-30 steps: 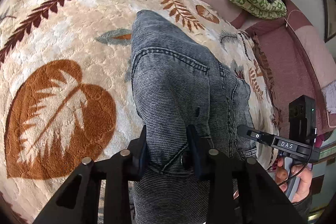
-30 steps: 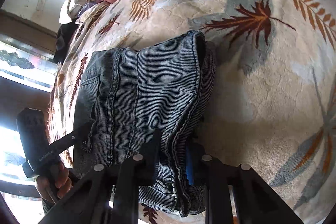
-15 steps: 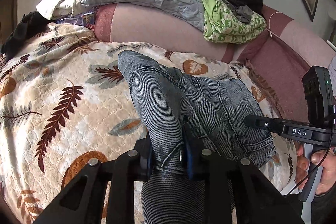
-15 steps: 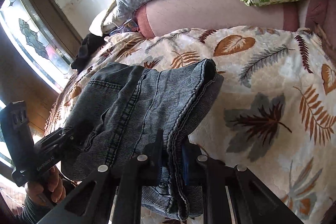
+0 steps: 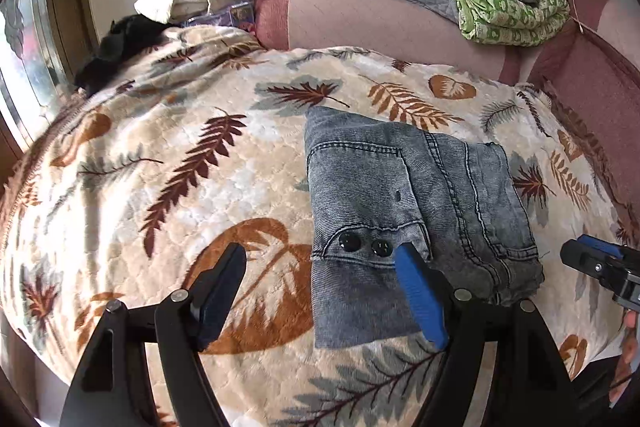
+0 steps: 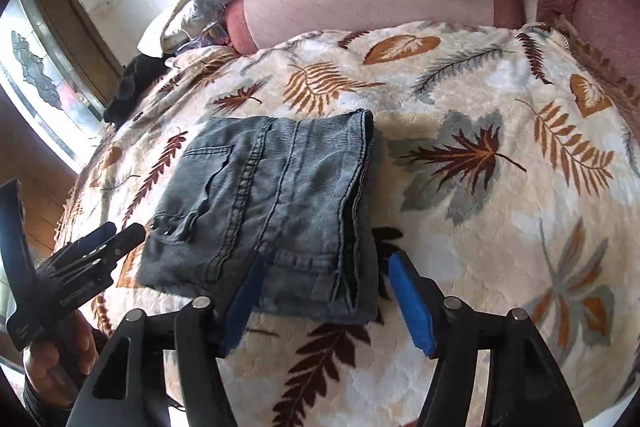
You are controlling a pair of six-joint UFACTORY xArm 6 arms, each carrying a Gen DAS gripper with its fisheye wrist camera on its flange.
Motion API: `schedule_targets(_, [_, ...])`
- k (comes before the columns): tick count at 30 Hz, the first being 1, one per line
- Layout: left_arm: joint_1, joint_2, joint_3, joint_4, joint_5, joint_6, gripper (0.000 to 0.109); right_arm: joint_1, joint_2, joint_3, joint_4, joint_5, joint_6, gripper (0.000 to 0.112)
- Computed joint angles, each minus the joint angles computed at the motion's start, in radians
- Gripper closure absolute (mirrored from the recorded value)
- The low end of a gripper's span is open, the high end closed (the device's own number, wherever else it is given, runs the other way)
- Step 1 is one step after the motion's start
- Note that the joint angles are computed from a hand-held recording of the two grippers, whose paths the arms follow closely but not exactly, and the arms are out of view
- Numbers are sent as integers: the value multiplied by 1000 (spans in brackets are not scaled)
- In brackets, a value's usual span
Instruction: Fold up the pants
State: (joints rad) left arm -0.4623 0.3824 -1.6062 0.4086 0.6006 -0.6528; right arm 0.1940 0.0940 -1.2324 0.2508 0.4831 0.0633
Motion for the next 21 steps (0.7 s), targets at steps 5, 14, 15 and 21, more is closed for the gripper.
schedule_targets(5, [-40,-133,133,46,-41,-64,30,50,-158,186,-103,-57,99,38])
schedule_targets(14, [-82,-229,207,58,-66,-96,15,93,-237,271,-344,-49,292,38])
schedule_targets(15, [-81,-234,217,36,-78,-81,15,96,-236,267,-340,-42,287,38])
schedule_targets(21, [-76,-250,232,37,-85,-84,13,113,-231,251,-367,-28,306,38])
